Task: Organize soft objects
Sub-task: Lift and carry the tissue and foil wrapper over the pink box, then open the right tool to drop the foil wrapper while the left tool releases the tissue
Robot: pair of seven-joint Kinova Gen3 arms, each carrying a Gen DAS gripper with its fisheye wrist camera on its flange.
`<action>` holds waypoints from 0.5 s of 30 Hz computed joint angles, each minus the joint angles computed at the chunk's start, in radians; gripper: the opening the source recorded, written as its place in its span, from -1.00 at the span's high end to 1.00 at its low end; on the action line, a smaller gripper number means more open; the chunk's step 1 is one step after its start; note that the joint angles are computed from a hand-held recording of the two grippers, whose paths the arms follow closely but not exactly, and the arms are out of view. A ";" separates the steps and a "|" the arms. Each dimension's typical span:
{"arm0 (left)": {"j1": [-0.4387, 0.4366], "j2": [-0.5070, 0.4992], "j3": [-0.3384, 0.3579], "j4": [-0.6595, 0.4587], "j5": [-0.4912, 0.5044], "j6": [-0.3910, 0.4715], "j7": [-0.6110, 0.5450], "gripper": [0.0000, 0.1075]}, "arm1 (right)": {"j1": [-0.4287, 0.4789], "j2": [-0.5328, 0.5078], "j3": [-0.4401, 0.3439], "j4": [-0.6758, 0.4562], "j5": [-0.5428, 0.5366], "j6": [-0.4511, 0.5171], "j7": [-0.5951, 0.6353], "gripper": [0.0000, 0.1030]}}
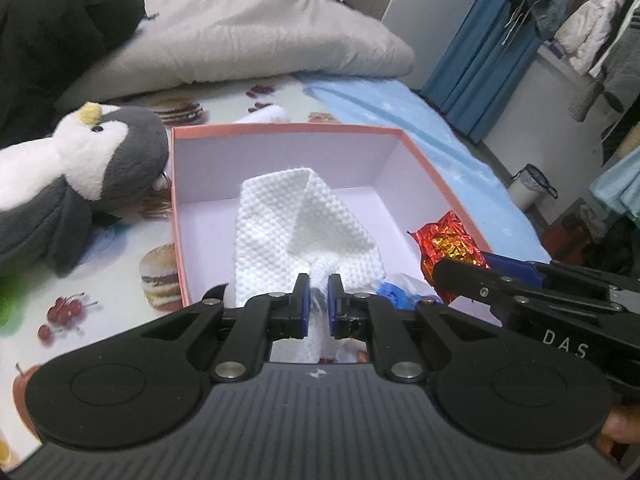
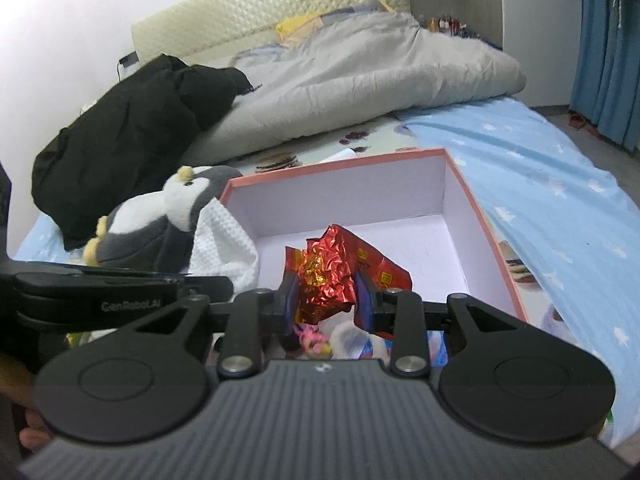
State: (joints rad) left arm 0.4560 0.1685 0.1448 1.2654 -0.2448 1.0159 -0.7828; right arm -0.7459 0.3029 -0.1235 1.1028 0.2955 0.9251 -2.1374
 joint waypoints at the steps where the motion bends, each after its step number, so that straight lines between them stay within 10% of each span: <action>1: -0.012 0.018 -0.002 -0.014 0.012 0.003 -0.016 0.80 | 0.010 0.022 -0.002 -0.024 -0.012 0.010 0.014 0.33; 15: -0.094 0.172 -0.058 -0.108 0.130 0.003 -0.179 0.78 | 0.049 0.243 0.049 -0.276 -0.137 0.134 0.117 0.28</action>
